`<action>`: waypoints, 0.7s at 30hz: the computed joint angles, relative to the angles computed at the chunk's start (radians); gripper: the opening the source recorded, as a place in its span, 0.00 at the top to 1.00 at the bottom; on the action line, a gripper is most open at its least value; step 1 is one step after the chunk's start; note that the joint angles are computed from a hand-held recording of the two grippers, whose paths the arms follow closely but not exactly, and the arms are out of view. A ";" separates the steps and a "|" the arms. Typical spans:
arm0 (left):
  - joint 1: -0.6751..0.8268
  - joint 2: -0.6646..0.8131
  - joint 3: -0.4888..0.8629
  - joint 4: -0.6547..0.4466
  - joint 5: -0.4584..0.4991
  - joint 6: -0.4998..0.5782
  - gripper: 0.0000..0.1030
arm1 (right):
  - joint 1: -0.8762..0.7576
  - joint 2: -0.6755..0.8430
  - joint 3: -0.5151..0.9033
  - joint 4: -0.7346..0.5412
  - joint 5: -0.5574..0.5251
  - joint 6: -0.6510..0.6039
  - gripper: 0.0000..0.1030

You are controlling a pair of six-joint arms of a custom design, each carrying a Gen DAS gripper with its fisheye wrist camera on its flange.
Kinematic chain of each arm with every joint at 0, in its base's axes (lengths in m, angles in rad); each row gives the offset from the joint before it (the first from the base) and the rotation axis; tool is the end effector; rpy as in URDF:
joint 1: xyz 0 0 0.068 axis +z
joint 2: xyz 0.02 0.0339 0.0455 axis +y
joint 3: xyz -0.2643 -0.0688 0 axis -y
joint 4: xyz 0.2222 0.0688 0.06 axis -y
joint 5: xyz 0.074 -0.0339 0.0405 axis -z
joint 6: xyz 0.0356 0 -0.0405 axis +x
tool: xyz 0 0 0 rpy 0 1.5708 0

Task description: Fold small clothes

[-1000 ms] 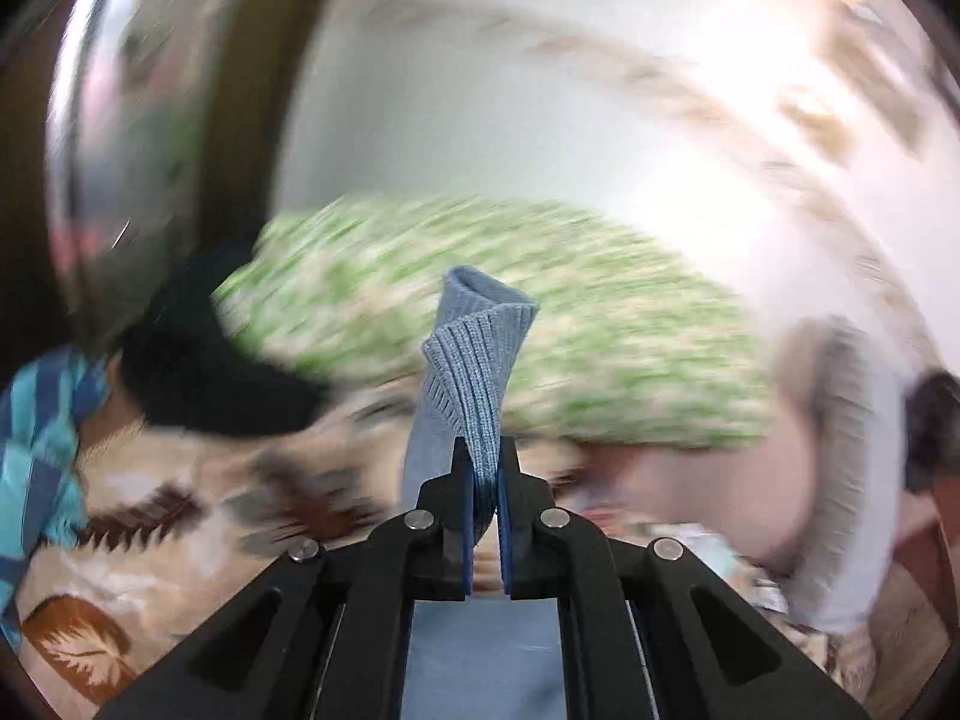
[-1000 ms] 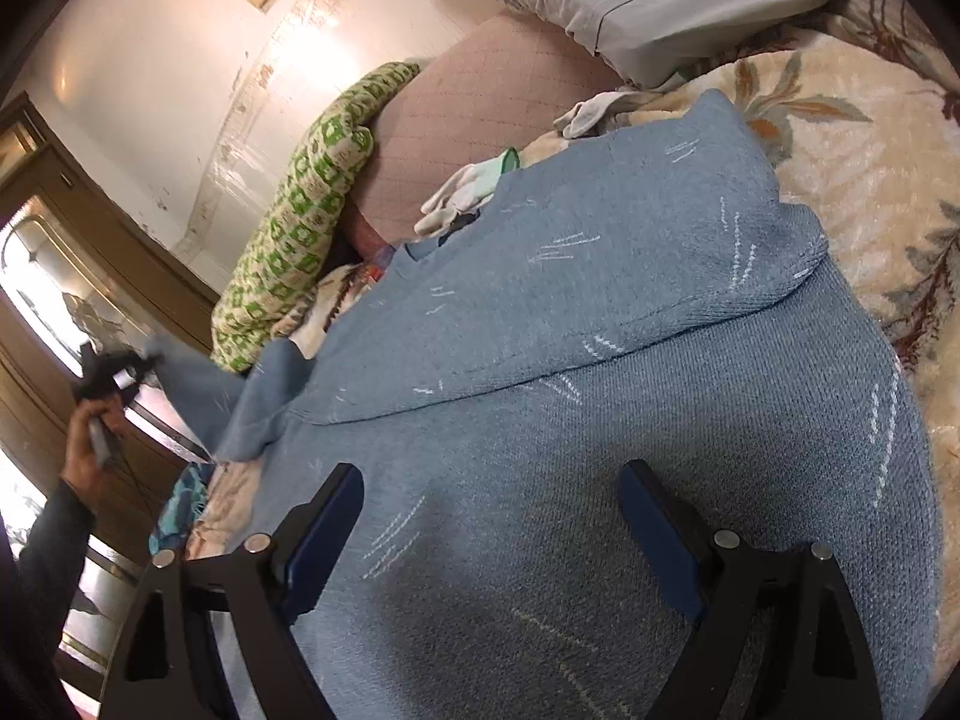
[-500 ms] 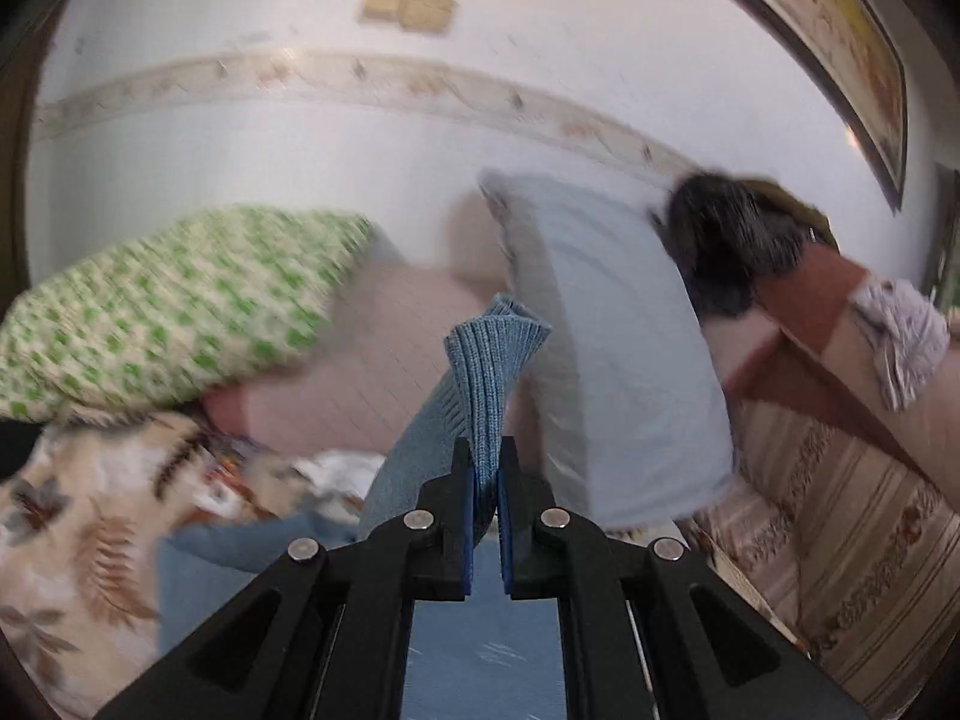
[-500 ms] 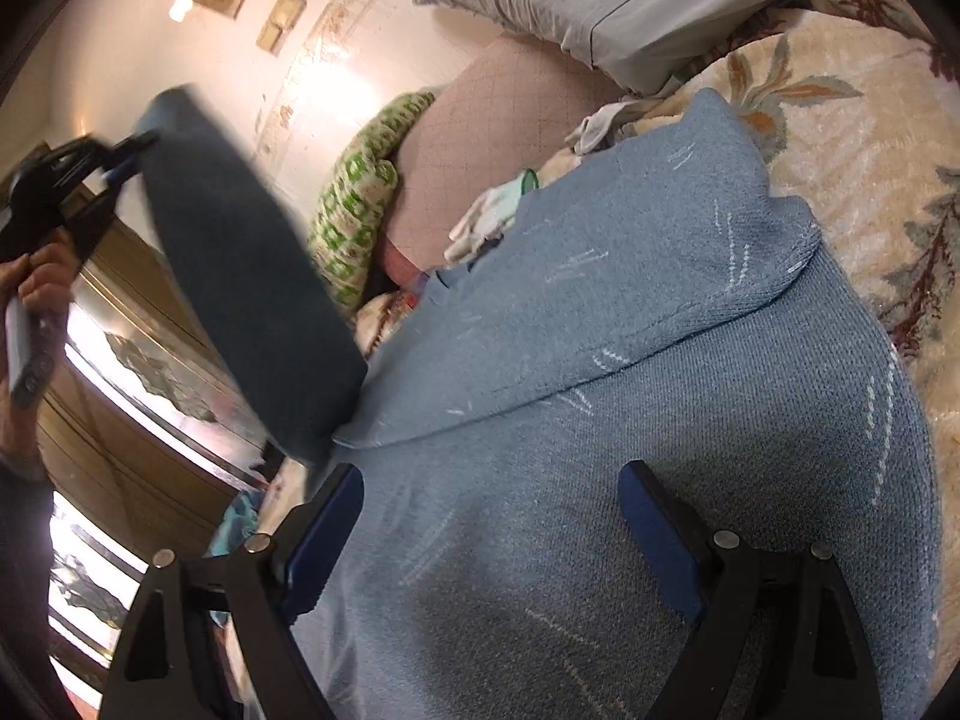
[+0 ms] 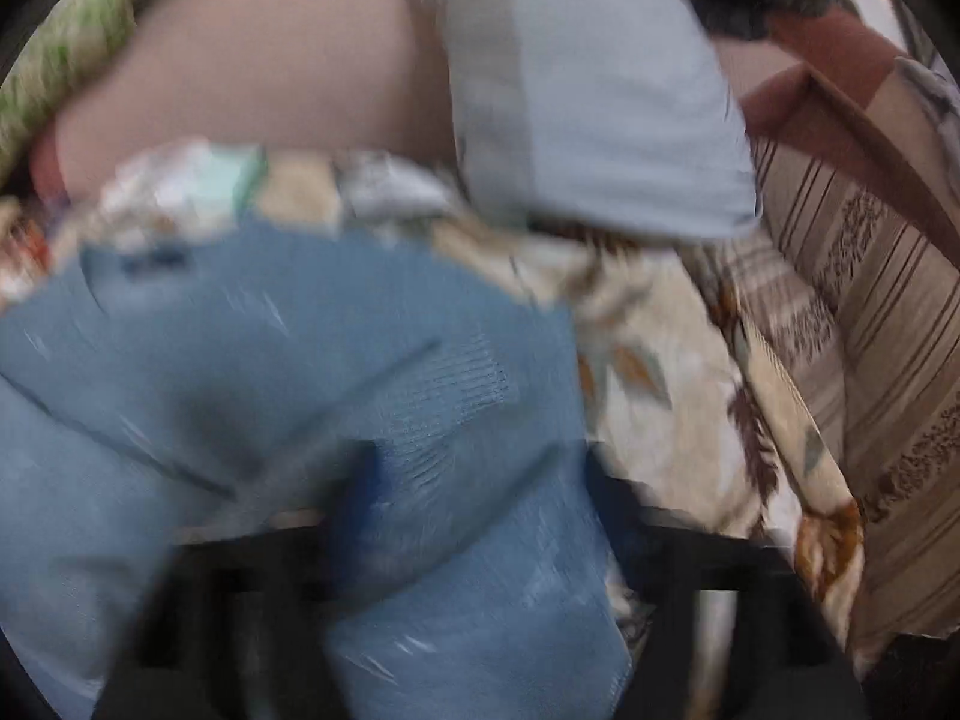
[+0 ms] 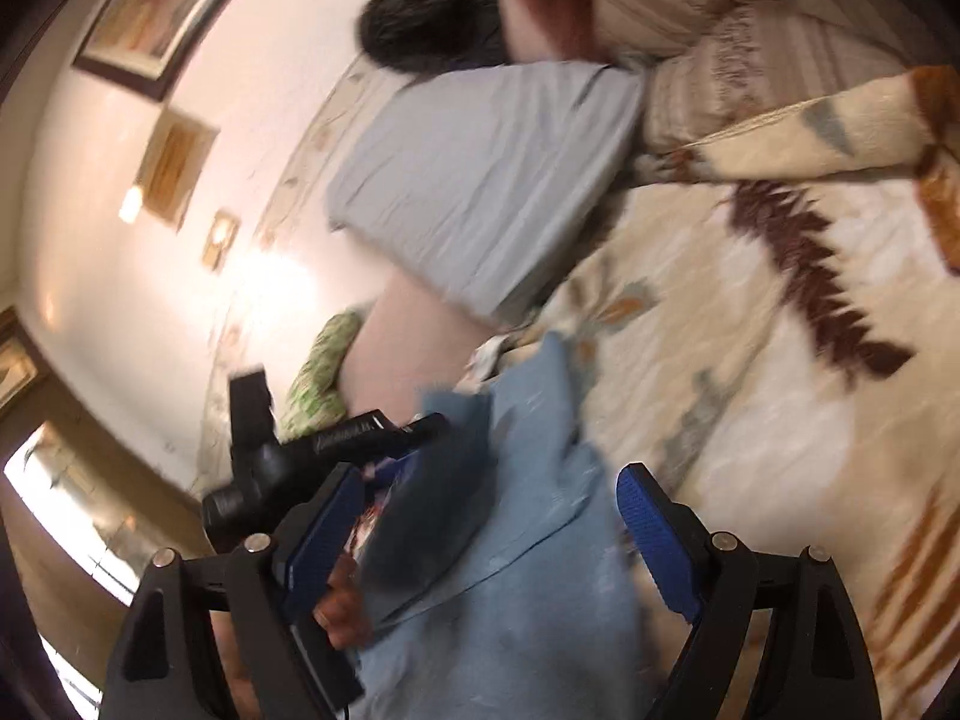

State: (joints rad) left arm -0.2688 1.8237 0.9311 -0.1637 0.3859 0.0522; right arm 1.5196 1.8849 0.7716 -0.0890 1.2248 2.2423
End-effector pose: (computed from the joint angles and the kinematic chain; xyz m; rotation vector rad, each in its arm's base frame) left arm 0.3097 -0.0992 0.1409 0.5503 2.5587 -0.5820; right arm 0.0480 0.2826 0.1117 0.9291 1.7355 0.7649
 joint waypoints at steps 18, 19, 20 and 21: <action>0.990 0.097 0.124 -0.113 0.321 0.443 0.11 | -0.403 -0.016 0.012 0.618 -0.662 -0.861 0.13; 0.999 0.133 0.144 -0.095 0.327 0.421 0.11 | -0.457 -0.012 0.105 0.464 -0.711 -0.913 0.13; 1.001 0.168 0.164 -0.083 0.316 0.402 0.11 | -0.521 0.014 0.221 0.308 -0.777 -0.993 0.13; 1.006 0.197 0.184 -0.086 0.315 0.401 0.11 | -0.564 0.046 0.311 0.200 -0.815 -1.045 0.13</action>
